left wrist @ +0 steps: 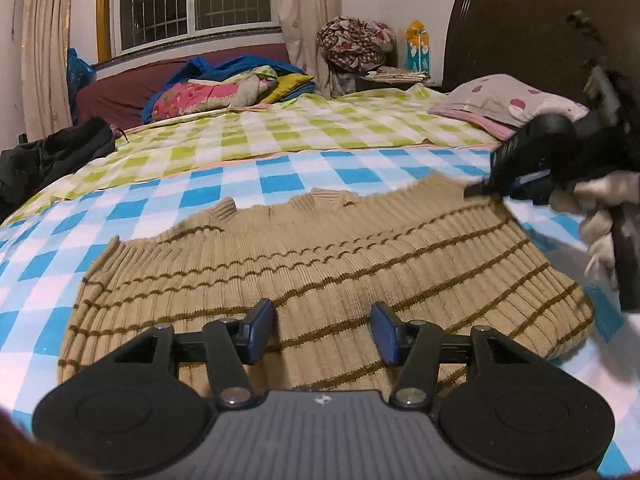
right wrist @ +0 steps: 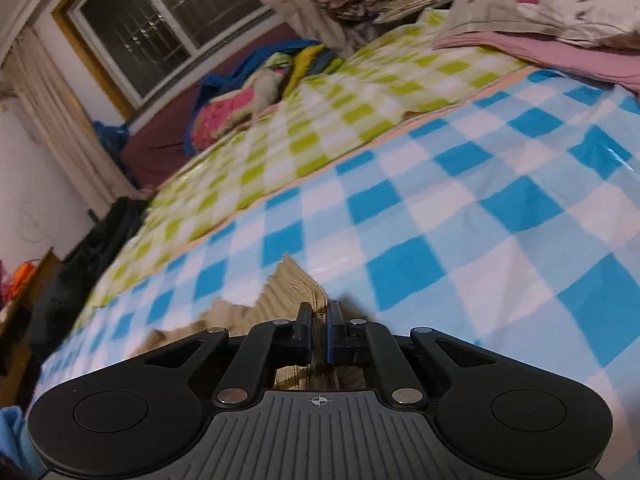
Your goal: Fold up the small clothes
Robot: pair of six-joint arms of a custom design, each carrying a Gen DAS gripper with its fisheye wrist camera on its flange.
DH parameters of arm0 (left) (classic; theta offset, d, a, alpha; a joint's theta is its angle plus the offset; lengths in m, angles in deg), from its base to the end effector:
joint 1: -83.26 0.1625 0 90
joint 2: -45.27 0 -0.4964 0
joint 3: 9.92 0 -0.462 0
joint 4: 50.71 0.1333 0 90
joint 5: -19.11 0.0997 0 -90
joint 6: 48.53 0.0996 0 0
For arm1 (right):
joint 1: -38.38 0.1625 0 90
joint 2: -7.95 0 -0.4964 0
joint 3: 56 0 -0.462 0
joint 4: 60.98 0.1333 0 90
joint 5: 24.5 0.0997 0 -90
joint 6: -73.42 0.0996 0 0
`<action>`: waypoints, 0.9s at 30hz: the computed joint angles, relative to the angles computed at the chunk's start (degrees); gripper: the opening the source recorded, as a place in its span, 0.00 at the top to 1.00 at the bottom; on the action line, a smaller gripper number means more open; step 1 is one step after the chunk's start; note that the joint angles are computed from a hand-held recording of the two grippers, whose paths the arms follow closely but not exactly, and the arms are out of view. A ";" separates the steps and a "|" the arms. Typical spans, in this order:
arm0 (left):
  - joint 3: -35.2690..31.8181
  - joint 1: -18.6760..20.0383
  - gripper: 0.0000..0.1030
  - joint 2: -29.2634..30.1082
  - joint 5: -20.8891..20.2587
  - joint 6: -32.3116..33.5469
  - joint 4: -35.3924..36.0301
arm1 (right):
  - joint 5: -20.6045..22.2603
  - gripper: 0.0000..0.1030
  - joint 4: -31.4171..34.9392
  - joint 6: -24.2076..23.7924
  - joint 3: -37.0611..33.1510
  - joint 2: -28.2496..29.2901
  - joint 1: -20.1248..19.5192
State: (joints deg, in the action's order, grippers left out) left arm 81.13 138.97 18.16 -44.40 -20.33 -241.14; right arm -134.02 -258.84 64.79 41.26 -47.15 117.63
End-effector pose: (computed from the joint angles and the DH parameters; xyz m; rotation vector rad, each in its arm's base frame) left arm -0.2915 -0.7429 -0.0387 1.1683 2.3120 -0.8825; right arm -0.0422 -0.7585 0.3118 -0.2950 -2.2723 1.3836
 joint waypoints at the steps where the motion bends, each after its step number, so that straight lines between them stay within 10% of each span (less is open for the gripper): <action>1: 0.05 -0.12 0.43 0.10 0.30 0.57 -0.24 | -1.55 0.94 1.67 -0.06 -0.67 0.47 0.01; 13: 2.99 -0.43 0.43 -2.34 0.67 0.94 -3.16 | -1.78 0.87 -10.11 -7.80 6.96 -2.23 2.28; 27: 8.02 0.04 0.40 -5.38 8.28 -0.45 -2.78 | 1.30 0.86 -8.91 -4.41 16.90 -6.59 1.08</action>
